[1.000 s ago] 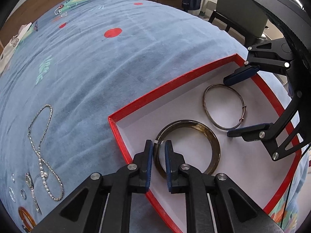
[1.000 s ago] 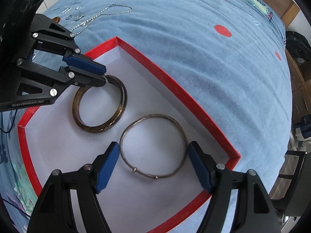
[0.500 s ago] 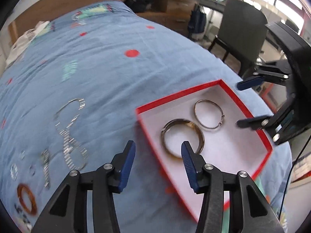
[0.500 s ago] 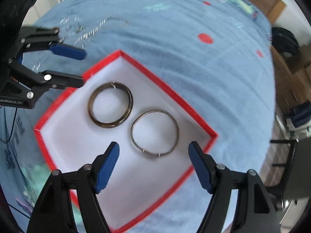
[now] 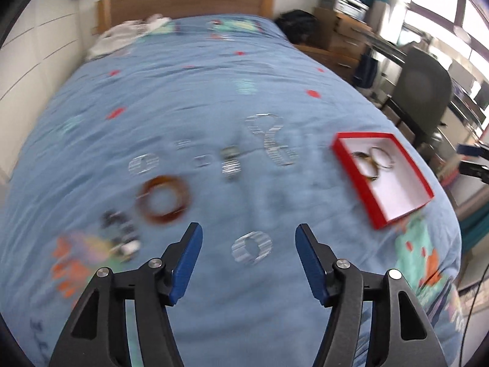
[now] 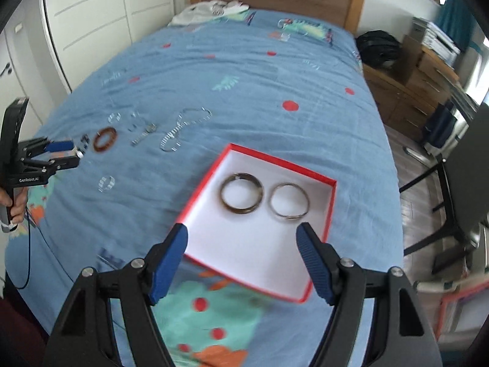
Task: Organize jewelry
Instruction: 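Withdraw both tools from the box toward the remaining jewelry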
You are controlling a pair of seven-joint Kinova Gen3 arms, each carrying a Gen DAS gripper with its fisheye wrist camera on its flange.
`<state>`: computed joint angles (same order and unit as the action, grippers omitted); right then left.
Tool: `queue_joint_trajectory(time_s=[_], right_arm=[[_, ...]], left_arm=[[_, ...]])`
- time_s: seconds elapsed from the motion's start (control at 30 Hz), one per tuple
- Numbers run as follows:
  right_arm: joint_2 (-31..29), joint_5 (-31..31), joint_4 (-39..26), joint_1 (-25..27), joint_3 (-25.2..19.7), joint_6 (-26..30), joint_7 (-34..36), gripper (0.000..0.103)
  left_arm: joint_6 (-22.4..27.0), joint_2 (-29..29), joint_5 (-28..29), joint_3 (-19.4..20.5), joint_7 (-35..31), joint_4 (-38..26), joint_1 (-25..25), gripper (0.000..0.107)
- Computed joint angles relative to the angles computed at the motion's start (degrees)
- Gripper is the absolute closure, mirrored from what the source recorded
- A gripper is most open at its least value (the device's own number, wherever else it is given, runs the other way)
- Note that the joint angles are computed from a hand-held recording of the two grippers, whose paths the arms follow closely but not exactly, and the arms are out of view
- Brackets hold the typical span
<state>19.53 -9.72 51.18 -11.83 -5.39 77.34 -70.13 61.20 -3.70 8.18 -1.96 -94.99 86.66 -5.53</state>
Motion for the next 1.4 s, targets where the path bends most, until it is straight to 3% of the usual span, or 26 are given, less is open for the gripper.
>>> queue_joint_trajectory(time_s=[0.3,0.57,1.0,1.4], right_arm=[[-11.8,2.5,14.4,-7.2,-2.0,-10.8,-12.9,0.031],[-15.3,7.6,20.5,-13.0,-4.6,-16.8,-23.7,0.031],[-11.1,16.0,25.9,-21.5,-6.5,-25.7,-37.5,0.031],[-3.8,15.1,26.0,-24.2,-5.4,-29.7,-38.0,0.031]], left_arm=[[1.5,-10.5,0.4,-10.4,-8.3,7.9,-7.4,0.036],[1.9,-12.2,3.0,-16.5,-13.2,9.6,-12.0,0.035],[-2.8,-9.3,4.2,-13.5,-9.7,13.2,-13.6,0.032],[-8.0,-2.0,5.7,-10.0,-7.8,14.4,-13.5,0.028]])
